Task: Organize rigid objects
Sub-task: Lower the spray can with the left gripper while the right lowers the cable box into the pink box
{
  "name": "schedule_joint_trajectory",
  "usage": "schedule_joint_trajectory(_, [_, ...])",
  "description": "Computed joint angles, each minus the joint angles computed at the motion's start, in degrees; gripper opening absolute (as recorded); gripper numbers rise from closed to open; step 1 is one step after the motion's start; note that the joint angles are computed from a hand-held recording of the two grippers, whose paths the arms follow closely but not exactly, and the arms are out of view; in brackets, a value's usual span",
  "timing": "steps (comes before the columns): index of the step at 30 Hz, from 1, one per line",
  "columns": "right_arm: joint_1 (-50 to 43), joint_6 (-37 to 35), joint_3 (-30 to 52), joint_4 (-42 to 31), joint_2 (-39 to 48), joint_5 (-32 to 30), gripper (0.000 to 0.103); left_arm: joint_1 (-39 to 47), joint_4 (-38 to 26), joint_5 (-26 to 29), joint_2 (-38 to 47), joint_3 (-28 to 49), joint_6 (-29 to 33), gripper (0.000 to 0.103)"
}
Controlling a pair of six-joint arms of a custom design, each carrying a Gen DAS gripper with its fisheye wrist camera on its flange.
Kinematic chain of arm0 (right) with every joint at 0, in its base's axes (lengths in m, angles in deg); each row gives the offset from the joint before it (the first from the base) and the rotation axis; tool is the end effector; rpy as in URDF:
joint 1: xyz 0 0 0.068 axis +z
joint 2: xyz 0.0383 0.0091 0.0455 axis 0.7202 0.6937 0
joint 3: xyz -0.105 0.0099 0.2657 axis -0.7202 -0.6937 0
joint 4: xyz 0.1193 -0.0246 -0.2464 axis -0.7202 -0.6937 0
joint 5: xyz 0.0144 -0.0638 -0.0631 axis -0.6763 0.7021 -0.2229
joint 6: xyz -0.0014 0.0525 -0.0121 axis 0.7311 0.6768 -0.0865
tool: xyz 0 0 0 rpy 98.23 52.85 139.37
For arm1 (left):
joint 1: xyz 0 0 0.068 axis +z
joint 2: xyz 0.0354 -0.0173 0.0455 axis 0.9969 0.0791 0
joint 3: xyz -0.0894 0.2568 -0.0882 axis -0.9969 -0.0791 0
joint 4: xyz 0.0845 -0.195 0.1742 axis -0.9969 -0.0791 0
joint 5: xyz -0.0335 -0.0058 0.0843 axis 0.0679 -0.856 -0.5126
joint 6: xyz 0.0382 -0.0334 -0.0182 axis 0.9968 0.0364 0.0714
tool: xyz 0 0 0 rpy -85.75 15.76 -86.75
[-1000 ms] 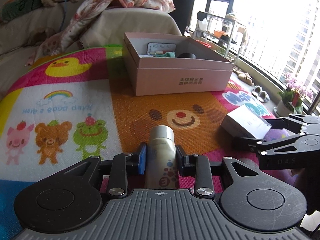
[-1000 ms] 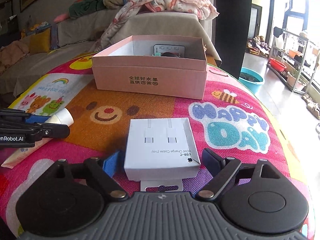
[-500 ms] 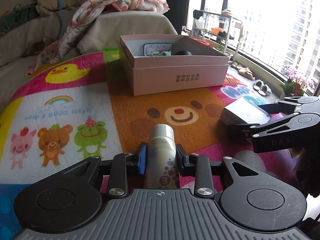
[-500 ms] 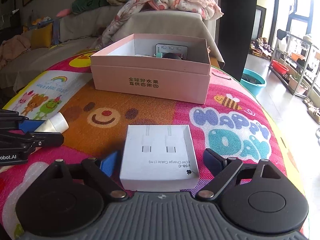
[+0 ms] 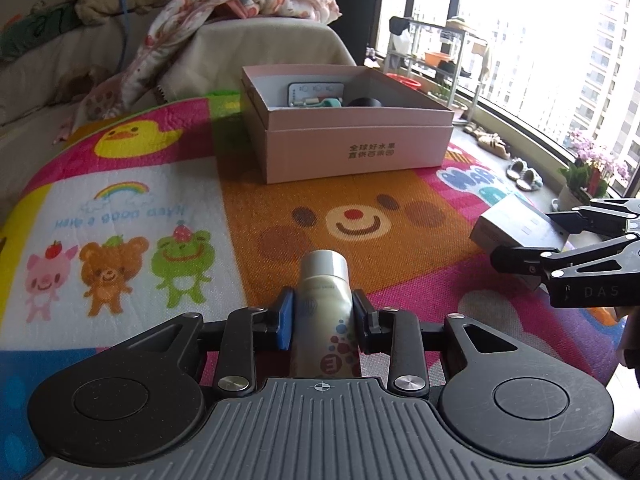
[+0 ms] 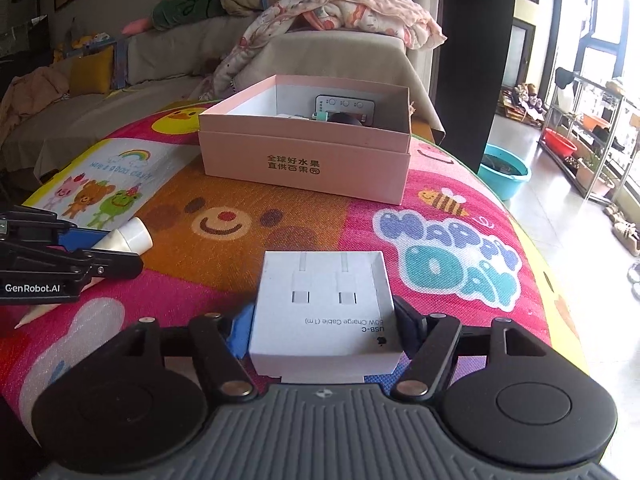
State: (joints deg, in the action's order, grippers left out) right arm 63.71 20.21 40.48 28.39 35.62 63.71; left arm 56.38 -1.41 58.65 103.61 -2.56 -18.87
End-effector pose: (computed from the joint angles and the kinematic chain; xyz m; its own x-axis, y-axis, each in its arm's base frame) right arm 0.2895 0.1057 0.0648 -0.4391 -0.4742 -0.7631 -0.7248 0.6889 -0.0110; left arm 0.1631 -0.0725 0.0692 -0.6398 -0.2162 -0.7375 -0.2203 0.9709 -0.0935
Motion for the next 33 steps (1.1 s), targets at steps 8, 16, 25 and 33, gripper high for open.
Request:
schedule_joint_trajectory(8, [-3.1,0.2,-3.1,1.7,-6.6,-2.6,0.069,-6.3,-0.9,-5.0,-12.2,-4.0,2.6,0.034])
schedule_joint_trajectory(16, [-3.0,2.1,-1.1,4.6,-12.9,-4.9,0.069,8.6,-15.6,4.3,-32.4,7.9,19.4,0.034])
schedule_joint_trajectory(25, [3.8,6.3,17.8,-2.8,-4.3,-0.2,0.069,25.5,-5.6,20.0,-0.1,30.3,22.6,0.034])
schedule_joint_trajectory(33, [9.5,5.9,41.2,-11.0,14.2,7.3,0.070,35.4,-2.9,31.8,23.6,47.0,14.3,0.034])
